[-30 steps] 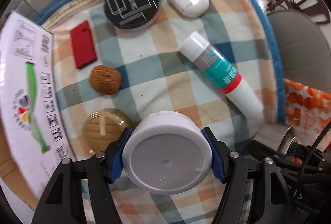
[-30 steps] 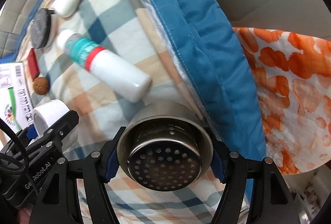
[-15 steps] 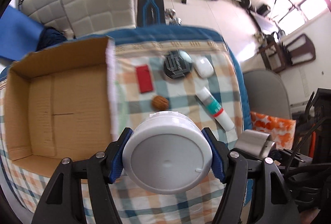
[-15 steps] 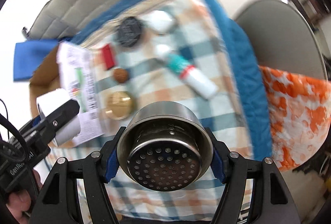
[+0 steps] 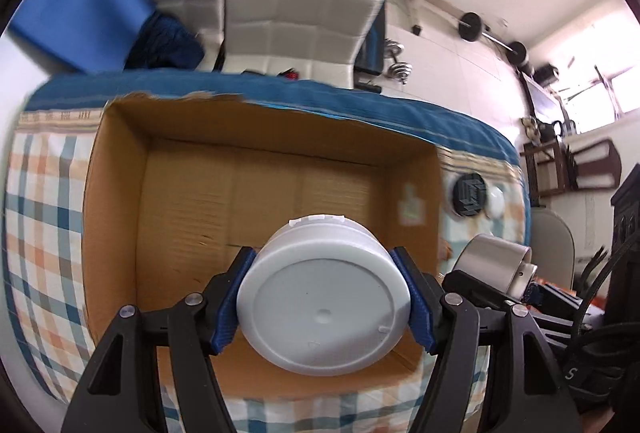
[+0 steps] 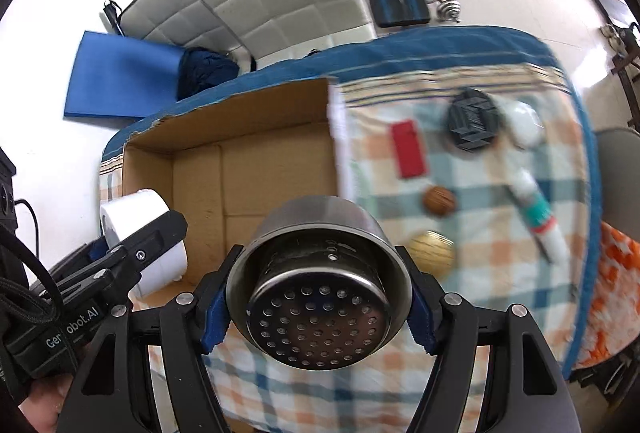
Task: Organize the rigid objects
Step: 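Carry the white jar and strainer cup into the box with both tools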
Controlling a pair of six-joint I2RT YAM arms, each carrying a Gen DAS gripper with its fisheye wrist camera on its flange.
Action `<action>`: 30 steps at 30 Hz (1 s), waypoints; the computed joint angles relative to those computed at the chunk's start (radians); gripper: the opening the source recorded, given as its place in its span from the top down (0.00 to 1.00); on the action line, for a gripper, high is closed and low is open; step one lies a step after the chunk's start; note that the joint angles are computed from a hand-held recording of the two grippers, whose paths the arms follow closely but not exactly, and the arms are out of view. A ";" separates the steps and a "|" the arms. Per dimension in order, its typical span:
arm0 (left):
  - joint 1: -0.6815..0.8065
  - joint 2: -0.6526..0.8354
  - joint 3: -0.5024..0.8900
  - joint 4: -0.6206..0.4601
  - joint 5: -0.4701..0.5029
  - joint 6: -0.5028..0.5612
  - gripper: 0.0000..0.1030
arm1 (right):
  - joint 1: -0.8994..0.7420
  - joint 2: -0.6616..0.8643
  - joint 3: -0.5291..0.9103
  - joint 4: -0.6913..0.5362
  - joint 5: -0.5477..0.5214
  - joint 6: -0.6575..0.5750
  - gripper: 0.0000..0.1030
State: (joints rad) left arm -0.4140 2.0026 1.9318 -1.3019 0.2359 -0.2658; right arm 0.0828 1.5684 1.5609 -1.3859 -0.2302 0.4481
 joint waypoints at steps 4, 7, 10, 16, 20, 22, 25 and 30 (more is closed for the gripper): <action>0.103 0.132 0.070 -0.009 0.043 0.063 0.36 | 0.104 0.193 0.094 0.078 0.031 0.073 0.29; 0.149 0.242 0.145 -0.035 0.086 0.084 0.36 | 0.137 0.316 0.133 0.126 0.055 0.074 0.29; 0.173 0.345 0.212 -0.061 0.135 0.092 0.36 | 0.158 0.427 0.187 0.155 0.071 0.062 0.29; 0.171 0.464 0.297 -0.087 0.162 0.086 0.36 | 0.148 0.547 0.206 0.186 0.063 0.032 0.29; 0.149 0.475 0.297 -0.074 0.157 0.085 0.36 | 0.143 0.584 0.212 0.200 0.064 0.032 0.28; 0.147 0.476 0.297 -0.073 0.166 0.075 0.36 | 0.140 0.598 0.219 0.207 0.064 0.036 0.28; 0.142 0.495 0.326 -0.101 0.174 0.057 0.36 | 0.119 0.629 0.241 0.189 0.031 0.029 0.28; 0.138 0.485 0.312 -0.112 0.144 0.062 0.35 | 0.104 0.653 0.237 0.181 0.006 0.027 0.27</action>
